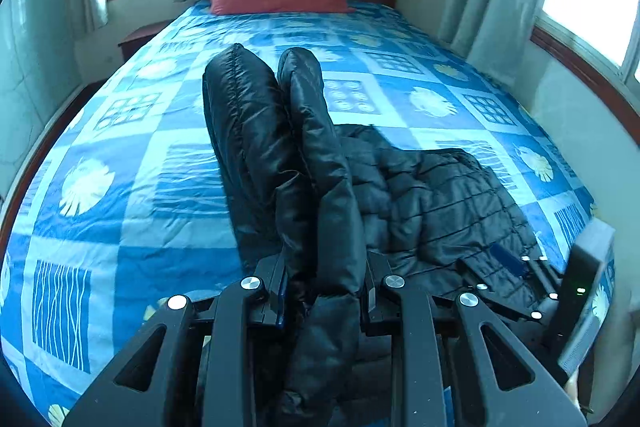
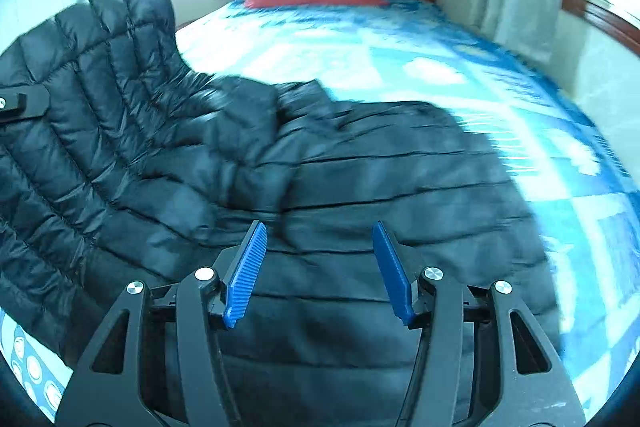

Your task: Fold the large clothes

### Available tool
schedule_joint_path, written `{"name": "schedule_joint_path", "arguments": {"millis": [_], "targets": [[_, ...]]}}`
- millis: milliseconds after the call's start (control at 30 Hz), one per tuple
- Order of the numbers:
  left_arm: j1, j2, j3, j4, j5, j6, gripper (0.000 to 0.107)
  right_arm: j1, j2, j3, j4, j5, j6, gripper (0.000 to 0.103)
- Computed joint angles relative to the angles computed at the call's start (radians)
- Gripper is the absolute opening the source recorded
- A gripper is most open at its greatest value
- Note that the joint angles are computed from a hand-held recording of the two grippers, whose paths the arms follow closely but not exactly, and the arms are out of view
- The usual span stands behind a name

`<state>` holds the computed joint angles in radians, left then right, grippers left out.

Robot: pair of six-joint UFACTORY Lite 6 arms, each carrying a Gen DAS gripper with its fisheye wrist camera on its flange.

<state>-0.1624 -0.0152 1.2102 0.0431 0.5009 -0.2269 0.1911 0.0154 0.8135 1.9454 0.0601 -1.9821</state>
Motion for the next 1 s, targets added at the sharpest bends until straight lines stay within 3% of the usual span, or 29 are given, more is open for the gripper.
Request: {"name": "schedule_joint_path", "arguments": {"millis": [133,200,400,767,1000], "targets": [[-0.145,0.129,0.145,0.188,0.053,-0.209,0.025,-0.182,-0.041,-0.026,-0.269,0.07,0.207,0.057],[-0.221,0.203,0.223,0.287,0.08,-0.301,0.025,-0.283,-0.037,-0.027,-0.309,0.123,0.229,0.062],[-0.414,0.444,0.474,0.482,0.187,-0.468,0.025,-0.529,0.06,0.024,-0.368,0.251,0.242,0.062],[-0.57,0.868,0.936,0.389,0.281,-0.423,0.025,-0.746,0.179,0.061,-0.373,0.355,0.173,0.063],[-0.595,0.975,0.997,0.35,0.234,-0.458,0.025,-0.8,0.257,0.106,-0.386,0.385,0.166,0.063]]}}
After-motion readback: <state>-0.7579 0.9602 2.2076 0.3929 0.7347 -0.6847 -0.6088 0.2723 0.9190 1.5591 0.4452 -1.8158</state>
